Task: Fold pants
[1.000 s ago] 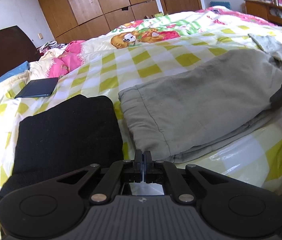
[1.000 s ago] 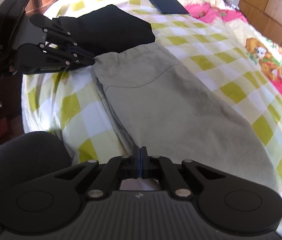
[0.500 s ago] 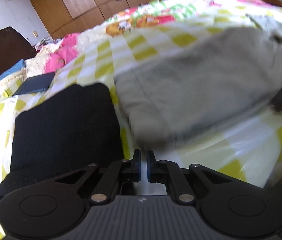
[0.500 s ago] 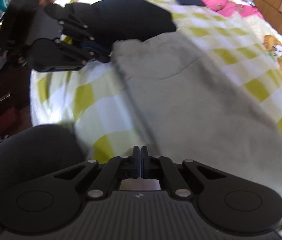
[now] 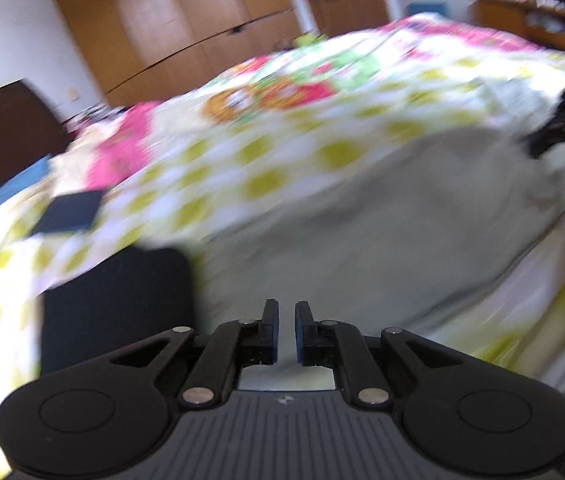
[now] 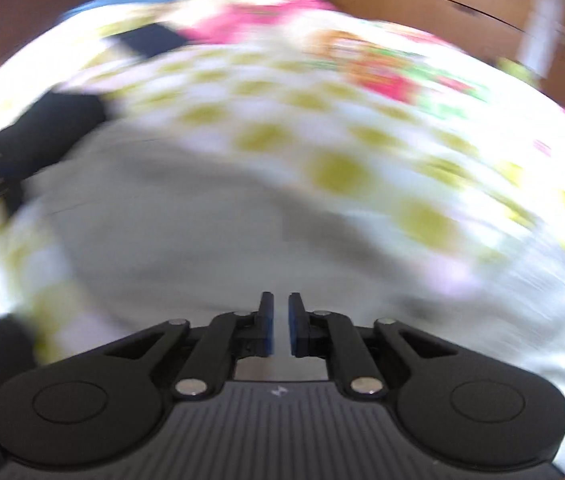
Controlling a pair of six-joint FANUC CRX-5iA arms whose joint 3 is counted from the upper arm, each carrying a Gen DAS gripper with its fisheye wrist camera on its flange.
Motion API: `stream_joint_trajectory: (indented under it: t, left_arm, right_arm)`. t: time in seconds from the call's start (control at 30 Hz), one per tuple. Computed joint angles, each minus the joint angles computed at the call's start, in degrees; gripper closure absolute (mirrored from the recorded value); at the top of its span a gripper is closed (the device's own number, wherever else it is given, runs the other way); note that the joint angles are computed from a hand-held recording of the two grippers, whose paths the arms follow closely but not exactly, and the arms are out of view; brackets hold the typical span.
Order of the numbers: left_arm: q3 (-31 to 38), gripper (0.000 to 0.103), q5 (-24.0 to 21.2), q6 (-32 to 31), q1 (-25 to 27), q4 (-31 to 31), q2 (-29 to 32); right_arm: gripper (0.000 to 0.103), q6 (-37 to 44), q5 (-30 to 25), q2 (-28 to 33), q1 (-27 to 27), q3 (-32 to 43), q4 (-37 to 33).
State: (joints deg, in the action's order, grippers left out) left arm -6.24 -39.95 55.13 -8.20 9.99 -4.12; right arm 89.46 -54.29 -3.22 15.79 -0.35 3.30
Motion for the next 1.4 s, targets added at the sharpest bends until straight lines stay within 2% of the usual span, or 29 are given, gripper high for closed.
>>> stream_joint_trajectory:
  t: [0.07, 0.17, 0.27, 0.37, 0.47, 0.53, 0.57, 0.6, 0.63, 0.67, 0.8, 0.97, 1.1, 1.2, 1.4]
  left_arm:
    - [1.48, 0.072, 0.63, -3.56, -3.24, 5.29, 3.27]
    - [4.30, 0.069, 2.23, -8.33, -8.69, 12.61, 9.29]
    - [7.92, 0.069, 2.63, -11.84, -13.13, 19.86, 15.37]
    - [12.76, 0.069, 0.91, -10.44, -16.17, 23.62, 20.78]
    - [18.01, 0.069, -0.55, -5.59, -18.61, 20.75, 24.67]
    - [19.96, 0.064, -1.85, -4.11, -19.56, 20.47, 26.41]
    - [20.53, 0.063, -2.09, -3.65, -20.09, 19.97, 26.99]
    - [21.09, 0.063, -2.03, -2.64, -20.66, 18.27, 27.37]
    - [21.93, 0.063, -2.12, -1.26, -21.20, 15.79, 27.74]
    - [22.91, 0.063, -2.74, 0.23, -21.61, 13.51, 28.16]
    - [23.48, 0.072, -3.43, 2.83, -22.53, 10.10, 27.74]
    - [22.80, 0.072, -1.68, 0.77, -23.72, 10.11, 25.98]
    - [24.99, 0.072, -3.29, -0.63, -25.24, 9.09, 27.11]
    - [27.84, 0.072, -6.34, -0.89, -26.71, 6.70, 28.98]
    - [31.03, 0.072, -8.62, -0.87, -28.56, 1.72, 30.50]
  right_arm:
    - [0.077, -5.73, 0.69, 2.37, -3.52, 1.10, 4.53]
    - [0.071, -13.17, 3.31, 7.84, -8.30, 4.60, 9.84]
    - [0.063, -19.52, 4.01, 15.33, -12.64, 11.92, 9.44]
    - [0.062, -24.86, 1.23, 22.84, -14.66, 19.89, 9.54]
    - [0.056, -26.67, -1.50, 27.33, -15.29, 24.93, 9.31]
    - [0.062, -26.66, -3.22, 29.41, -16.07, 26.99, 8.47]
    - [0.074, -27.40, -2.99, 29.51, -16.17, 26.23, 9.36]
    - [0.091, -28.00, -2.55, 29.47, -16.55, 25.72, 9.57]
    - [0.098, -27.66, -2.00, 28.99, -17.33, 25.37, 8.34]
    - [0.101, -26.84, -1.72, 28.51, -18.53, 25.72, 5.56]
    - [0.101, -22.77, 2.62, 21.90, -23.91, 22.26, -6.20]
    - [0.101, -14.51, 9.64, 8.94, -33.10, 12.90, -22.65]
    - [0.101, -13.58, 13.56, 0.62, -40.56, 3.51, -29.34]
    - [0.101, -19.21, 13.70, -0.79, -43.49, -2.04, -27.29]
    - [0.096, -15.08, 12.39, -0.42, -49.44, -3.95, -38.10]
